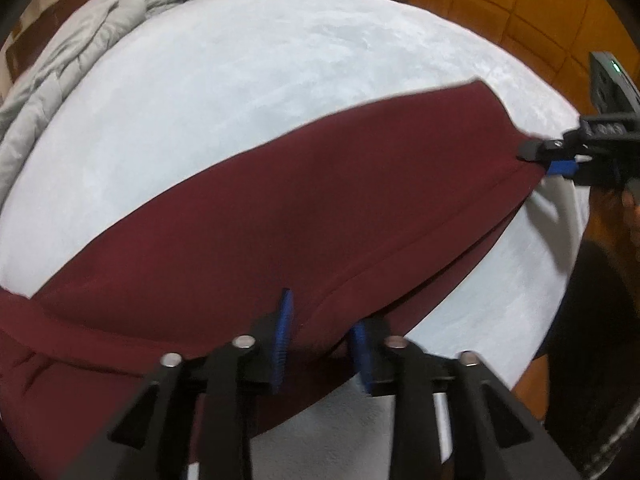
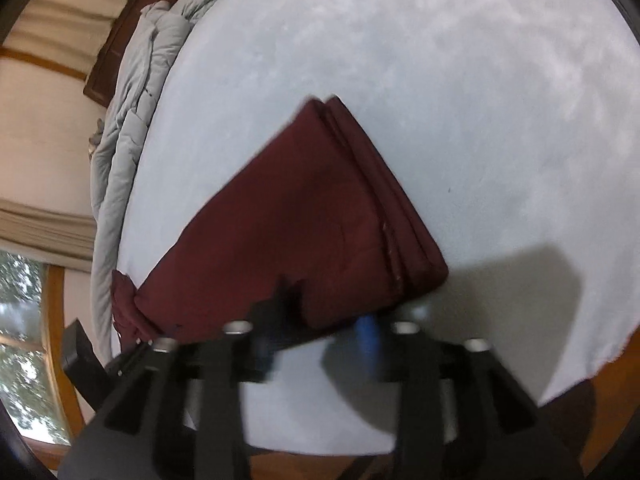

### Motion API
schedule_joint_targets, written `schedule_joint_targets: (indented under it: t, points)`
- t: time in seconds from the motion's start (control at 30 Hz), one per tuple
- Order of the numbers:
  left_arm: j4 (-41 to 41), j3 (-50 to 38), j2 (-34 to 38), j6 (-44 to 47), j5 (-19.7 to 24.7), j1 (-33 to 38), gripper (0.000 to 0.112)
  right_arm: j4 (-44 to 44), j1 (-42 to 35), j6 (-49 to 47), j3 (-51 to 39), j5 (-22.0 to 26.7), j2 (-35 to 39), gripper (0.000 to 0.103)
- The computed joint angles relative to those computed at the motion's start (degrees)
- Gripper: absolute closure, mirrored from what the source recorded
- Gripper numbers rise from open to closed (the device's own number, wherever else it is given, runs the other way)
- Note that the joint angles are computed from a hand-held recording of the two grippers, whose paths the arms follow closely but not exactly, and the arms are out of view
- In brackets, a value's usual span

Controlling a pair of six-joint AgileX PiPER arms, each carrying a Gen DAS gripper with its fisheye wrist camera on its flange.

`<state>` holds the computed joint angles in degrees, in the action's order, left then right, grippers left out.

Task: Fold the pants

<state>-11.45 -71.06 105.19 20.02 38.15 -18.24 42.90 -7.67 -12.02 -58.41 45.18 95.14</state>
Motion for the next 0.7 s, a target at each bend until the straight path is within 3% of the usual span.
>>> schedule_joint_targets:
  t: [0.03, 0.1, 0.23, 0.37, 0.47, 0.6, 0.7]
  points:
    - [-4.00, -0.37, -0.91, 2.13, 2.06, 1.78, 0.068, -5.19, 0.74, 5.07, -0.47, 0.35, -2.03, 0.045]
    - [-8.21, 0.45, -3.03, 4.33, 4.00, 4.16, 0.049, -16.65, 3.57, 15.36, -1.04, -0.13, -6.30, 0.044]
    - [-16.41, 5.31, -10.44, 10.71, 8.08, 14.78, 0.041, -34.77, 12.35, 31.56, -3.91, 1.56, -12.18, 0.038]
    - [-14.36, 6.51, -12.70, 11.19, 9.88, 27.66, 0.039, -25.92, 20.79, 21.72, -8.61, -0.03, -9.62, 0.036]
    - [-10.73, 6.11, -10.84, 9.05, 9.70, 35.63, 0.039, -16.04, 29.57, 10.79, -17.52, 0.21, 0.25, 0.036]
    - [-11.39, 3.53, -7.27, 10.05, 12.36, 45.24, 0.039, -10.33, 36.82, 5.24, -32.93, 4.49, 14.59, 0.037]
    - [-10.18, 1.60, -4.77, 9.02, 12.72, 48.61, 0.039, -11.53, 40.26, 6.38, -47.57, 10.26, 25.15, 0.036]
